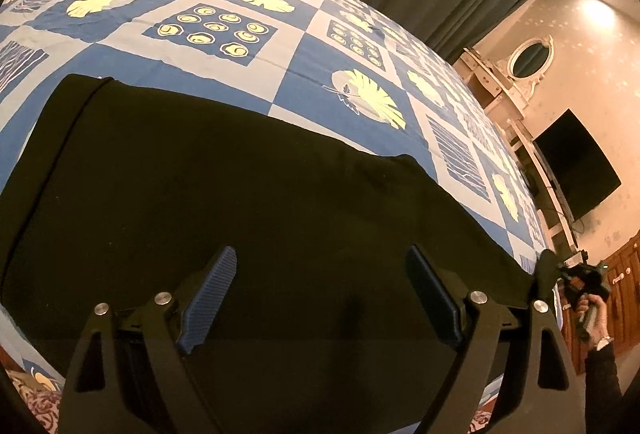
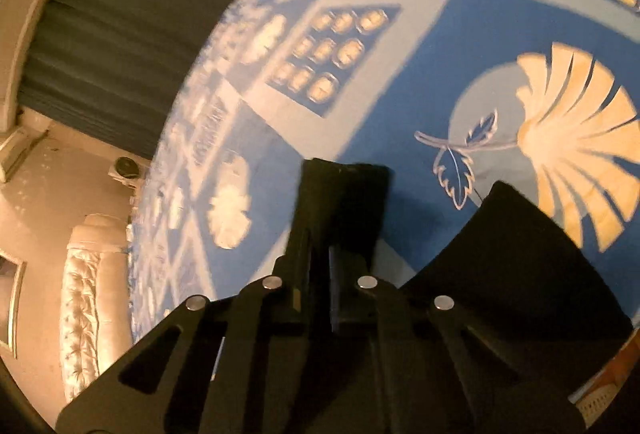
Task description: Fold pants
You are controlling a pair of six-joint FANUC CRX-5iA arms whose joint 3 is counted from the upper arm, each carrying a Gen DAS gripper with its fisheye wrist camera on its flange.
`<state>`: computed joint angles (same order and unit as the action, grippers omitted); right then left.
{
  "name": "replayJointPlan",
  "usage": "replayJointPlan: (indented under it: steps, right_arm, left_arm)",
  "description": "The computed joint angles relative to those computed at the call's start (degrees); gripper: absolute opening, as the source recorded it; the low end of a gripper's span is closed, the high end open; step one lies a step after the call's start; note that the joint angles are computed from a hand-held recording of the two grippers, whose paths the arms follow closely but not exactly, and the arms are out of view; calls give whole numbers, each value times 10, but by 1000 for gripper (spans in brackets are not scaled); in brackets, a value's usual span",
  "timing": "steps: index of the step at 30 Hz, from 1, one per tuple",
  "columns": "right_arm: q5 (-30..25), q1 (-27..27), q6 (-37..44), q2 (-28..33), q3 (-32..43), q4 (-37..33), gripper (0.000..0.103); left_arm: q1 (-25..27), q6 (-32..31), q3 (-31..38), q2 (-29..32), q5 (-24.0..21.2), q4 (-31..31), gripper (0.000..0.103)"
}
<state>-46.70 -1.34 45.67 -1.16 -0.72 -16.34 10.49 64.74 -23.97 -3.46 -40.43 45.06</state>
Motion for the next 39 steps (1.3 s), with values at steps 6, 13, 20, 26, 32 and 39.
replayJointPlan:
  steps: [6,13,20,26,32,39]
  right_arm:
    - [25,0,-1,-93,-56,17,6]
    - [0,0,-85,-199,-179,67,6]
    - [21,2,-130,-209,-235,71,6]
    - [37,9,-185,-225,-254,106,6]
    - [64,17,-274,-251,-287,120,11]
    - [69,116,-279,-290,-296,59,32]
  left_arm:
    - [-1,1,-4,0,4,12,86]
    - [3,-8,-13,-2,-1,38,86]
    - [6,4,-7,-4,-11,23,86]
    - [9,0,-8,-7,-23,26,86]
    - [12,-12,-10,-12,-32,22,86]
    - [3,-26,-27,-35,-31,28,86]
